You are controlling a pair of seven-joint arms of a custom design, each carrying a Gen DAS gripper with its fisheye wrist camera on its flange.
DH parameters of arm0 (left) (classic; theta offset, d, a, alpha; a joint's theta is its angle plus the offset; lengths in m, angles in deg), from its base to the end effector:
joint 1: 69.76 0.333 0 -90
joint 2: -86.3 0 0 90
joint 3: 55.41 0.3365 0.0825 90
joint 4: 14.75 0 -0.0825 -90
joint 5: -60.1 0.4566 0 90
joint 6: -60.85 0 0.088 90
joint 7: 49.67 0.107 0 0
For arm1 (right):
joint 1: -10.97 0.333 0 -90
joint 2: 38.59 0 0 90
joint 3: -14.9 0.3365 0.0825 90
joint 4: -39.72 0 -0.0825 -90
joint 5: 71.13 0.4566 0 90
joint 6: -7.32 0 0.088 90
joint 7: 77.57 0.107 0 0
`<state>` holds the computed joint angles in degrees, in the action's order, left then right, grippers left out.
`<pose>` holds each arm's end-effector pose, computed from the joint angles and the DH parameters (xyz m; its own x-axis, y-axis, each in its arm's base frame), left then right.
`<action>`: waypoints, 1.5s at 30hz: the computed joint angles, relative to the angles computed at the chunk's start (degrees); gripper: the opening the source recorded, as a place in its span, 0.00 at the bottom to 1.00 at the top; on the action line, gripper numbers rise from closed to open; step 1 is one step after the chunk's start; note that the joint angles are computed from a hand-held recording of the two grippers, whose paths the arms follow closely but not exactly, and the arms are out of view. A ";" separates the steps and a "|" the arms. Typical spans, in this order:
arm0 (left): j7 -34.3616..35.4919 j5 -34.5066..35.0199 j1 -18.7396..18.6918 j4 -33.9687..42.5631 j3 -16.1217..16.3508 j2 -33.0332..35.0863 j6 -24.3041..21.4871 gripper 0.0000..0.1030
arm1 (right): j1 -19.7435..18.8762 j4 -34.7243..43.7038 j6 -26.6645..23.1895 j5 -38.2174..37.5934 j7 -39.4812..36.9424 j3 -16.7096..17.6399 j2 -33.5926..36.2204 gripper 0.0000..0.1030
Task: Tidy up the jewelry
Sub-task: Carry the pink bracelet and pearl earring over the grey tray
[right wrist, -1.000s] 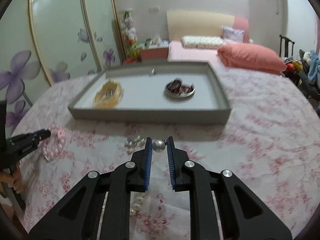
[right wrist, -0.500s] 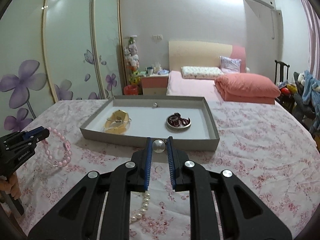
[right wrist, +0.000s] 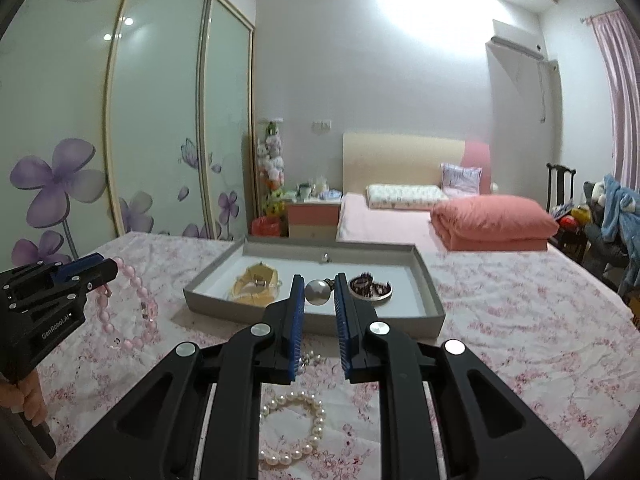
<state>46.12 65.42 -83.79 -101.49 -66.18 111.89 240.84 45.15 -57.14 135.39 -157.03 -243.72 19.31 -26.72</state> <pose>0.7398 -0.3155 0.5496 -0.4658 -0.8793 -0.0990 -0.2878 0.2563 -0.9227 0.5967 0.4324 0.5313 -0.2765 -0.9605 -0.0309 -0.2450 0.1015 -0.9642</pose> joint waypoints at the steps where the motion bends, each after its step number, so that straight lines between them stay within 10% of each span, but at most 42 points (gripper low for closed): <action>1: -0.32 0.10 -0.39 -0.34 0.42 -0.27 0.54 0.18 | 0.30 -0.14 -0.90 -0.91 0.50 -0.04 -0.14 0.16; 21: -5.35 -3.97 -24.82 -2.57 27.90 -1.17 9.26 0.18 | 2.41 0.41 -11.71 -8.80 2.35 0.30 0.62 0.16; 45: -0.31 -9.83 -26.54 -1.05 28.75 0.39 9.24 0.18 | 3.31 1.19 -14.81 -10.57 2.72 -0.08 1.58 0.16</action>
